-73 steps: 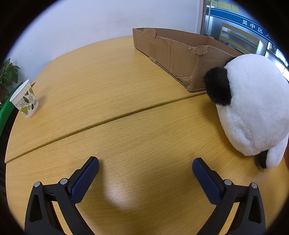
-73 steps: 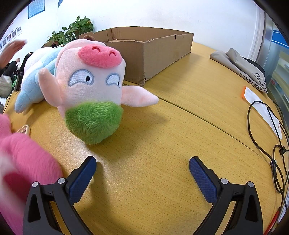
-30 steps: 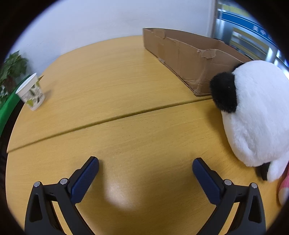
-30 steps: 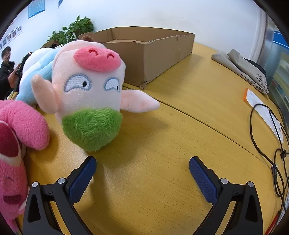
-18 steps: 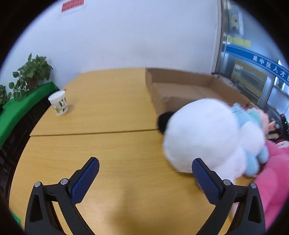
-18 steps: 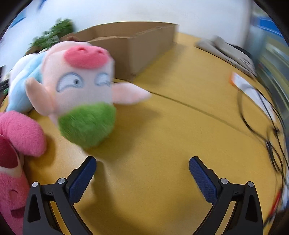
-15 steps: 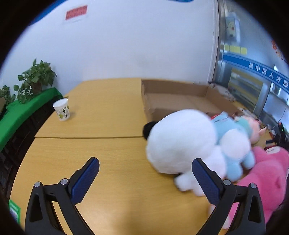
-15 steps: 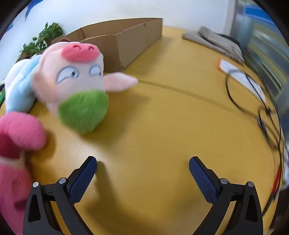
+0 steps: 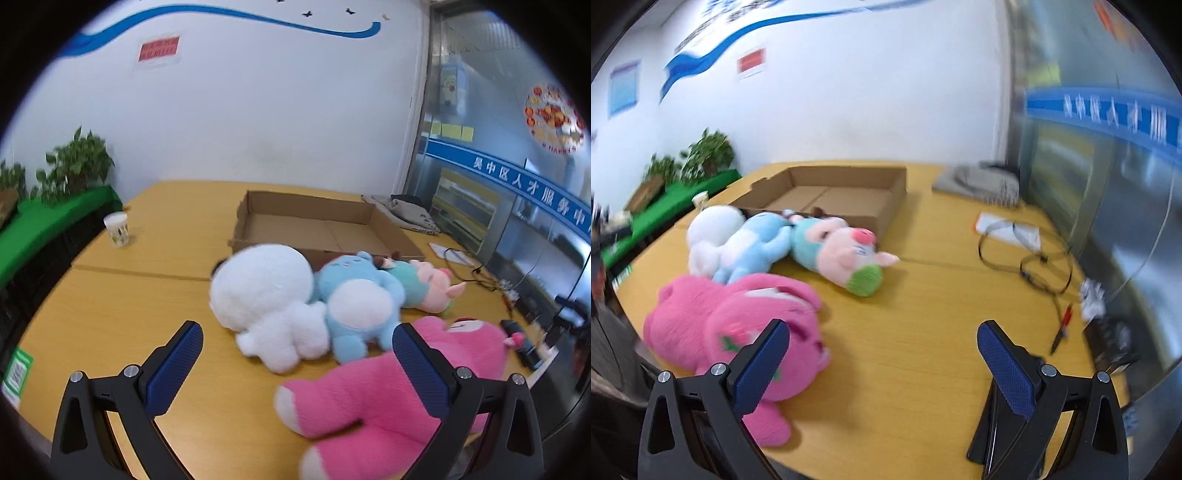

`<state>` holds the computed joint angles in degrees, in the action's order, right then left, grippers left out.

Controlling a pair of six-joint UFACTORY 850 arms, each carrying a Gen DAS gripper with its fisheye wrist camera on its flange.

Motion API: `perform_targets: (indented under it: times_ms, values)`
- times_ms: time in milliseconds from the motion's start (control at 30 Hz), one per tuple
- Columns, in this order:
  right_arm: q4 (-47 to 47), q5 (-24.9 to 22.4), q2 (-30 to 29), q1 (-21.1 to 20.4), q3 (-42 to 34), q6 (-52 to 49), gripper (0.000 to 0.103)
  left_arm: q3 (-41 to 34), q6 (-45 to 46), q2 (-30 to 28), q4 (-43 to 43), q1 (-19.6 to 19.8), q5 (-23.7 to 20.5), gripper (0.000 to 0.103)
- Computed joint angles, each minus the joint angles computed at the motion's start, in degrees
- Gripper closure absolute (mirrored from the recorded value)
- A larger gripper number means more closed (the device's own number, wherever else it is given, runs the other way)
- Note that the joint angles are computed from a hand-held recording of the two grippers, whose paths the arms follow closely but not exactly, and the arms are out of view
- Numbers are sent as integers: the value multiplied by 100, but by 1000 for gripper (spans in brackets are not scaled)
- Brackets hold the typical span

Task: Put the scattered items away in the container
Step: 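Move both grippers toward the large pink plush bear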

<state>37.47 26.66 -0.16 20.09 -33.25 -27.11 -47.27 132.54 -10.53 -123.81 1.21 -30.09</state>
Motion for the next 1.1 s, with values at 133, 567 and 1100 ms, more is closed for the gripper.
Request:
perform_targets:
  times_ms: [133,567,1100]
  values:
    - [2,1039,-158,777,213,687,0,253,-837,153,675,6,-332,1]
    - [-602,1126,-884,909,-298,2355,0,-97,-2115,-511,2036,-624,-773,1]
    - [-2234,718,-2304,283,-1121,3909,0,-1160,-3791,-1979,3059,-973,-650,1]
